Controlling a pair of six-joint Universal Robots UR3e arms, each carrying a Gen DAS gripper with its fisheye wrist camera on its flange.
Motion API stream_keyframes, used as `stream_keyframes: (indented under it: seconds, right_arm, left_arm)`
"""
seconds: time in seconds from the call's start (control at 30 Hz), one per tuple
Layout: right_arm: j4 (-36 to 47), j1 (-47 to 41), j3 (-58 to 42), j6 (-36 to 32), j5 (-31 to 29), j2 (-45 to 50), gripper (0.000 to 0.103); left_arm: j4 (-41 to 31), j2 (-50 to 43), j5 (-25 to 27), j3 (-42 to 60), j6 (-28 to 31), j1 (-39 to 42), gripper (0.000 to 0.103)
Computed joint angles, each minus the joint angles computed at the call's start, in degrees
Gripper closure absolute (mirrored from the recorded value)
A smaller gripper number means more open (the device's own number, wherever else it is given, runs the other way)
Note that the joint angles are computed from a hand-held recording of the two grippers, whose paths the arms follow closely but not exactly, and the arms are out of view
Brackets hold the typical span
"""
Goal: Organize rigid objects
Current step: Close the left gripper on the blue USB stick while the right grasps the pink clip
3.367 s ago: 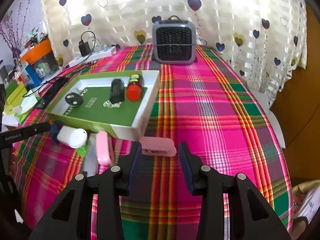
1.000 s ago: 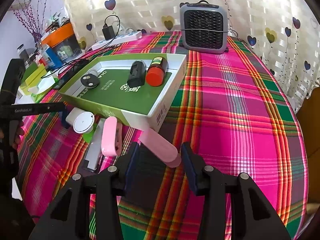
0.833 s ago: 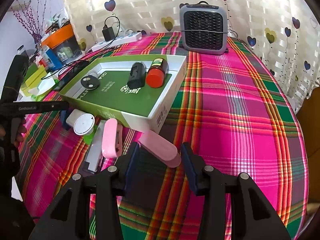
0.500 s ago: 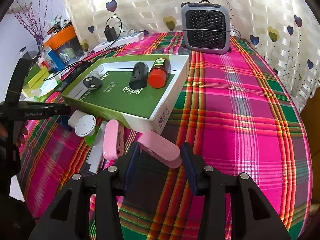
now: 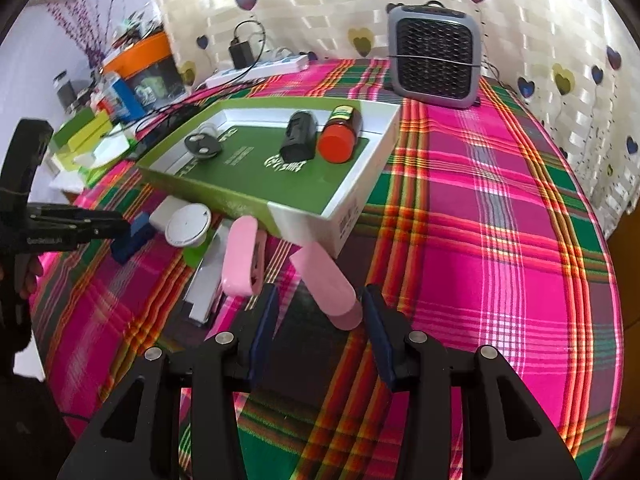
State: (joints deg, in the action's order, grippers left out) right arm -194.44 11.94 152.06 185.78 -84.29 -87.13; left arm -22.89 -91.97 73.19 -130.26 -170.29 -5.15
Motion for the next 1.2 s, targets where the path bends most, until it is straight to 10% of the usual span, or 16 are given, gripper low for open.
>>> stream_keyframes:
  seconds: [0.37,1.2]
  right_arm:
    - [2.65,3.58,-3.67,-1.42,-4.82,2.06,0.059]
    - [3.88,5.33,-6.48,-0.81,-7.89,3.93,0.059]
  left_arm:
    - [1.65,4.68,-5.35,-4.66,-1.31,-0.33,0.066]
    - [10.61,-6.59,4.53,1.13,-6.24,-10.13,0.066]
